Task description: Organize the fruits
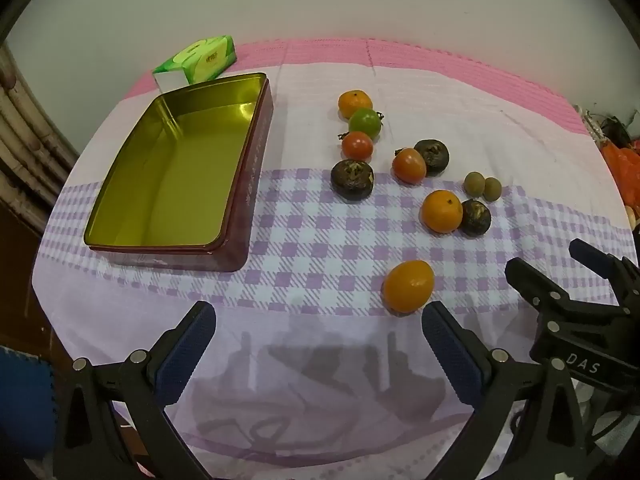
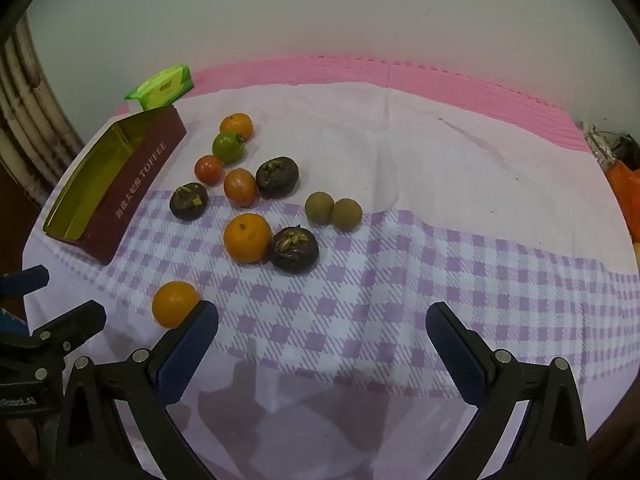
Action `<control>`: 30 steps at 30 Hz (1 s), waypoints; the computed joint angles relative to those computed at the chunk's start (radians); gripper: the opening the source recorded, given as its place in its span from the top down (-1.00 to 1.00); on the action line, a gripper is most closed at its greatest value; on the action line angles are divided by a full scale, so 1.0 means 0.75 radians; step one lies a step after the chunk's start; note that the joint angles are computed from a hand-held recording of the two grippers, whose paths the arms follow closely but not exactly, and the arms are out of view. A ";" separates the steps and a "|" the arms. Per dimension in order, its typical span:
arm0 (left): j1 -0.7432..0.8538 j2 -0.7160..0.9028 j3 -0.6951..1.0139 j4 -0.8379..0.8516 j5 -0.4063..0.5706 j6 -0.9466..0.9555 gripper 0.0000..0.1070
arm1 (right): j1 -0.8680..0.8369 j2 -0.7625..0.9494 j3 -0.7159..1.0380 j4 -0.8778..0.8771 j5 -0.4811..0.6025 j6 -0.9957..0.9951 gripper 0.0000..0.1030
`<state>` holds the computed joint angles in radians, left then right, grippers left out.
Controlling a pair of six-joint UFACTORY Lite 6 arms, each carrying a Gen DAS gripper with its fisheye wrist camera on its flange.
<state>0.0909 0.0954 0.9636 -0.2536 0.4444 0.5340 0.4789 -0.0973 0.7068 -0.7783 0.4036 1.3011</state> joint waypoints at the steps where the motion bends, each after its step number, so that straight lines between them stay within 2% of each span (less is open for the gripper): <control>1: 0.000 -0.001 -0.001 -0.002 -0.001 0.003 -0.92 | 0.002 0.000 -0.001 -0.013 0.005 0.014 -1.00; 7: 0.009 0.032 0.030 -0.005 0.044 0.005 -0.91 | 0.012 -0.019 -0.027 -0.056 0.004 0.074 -1.00; 13: 0.011 0.009 -0.010 -0.008 0.020 0.012 -0.91 | -0.004 -0.018 0.018 0.095 0.025 -0.098 -1.00; 16: 0.003 0.027 0.014 -0.008 0.029 0.007 -0.91 | 0.026 0.006 0.008 0.012 0.024 0.016 -1.00; 22: 0.023 -0.010 -0.002 -0.115 0.029 0.111 -0.91 | 0.013 0.007 0.009 0.088 0.014 -0.045 -1.00; 30: 0.039 -0.008 0.015 -0.102 0.044 0.073 -0.91 | 0.016 0.002 0.010 0.096 0.024 -0.052 -1.00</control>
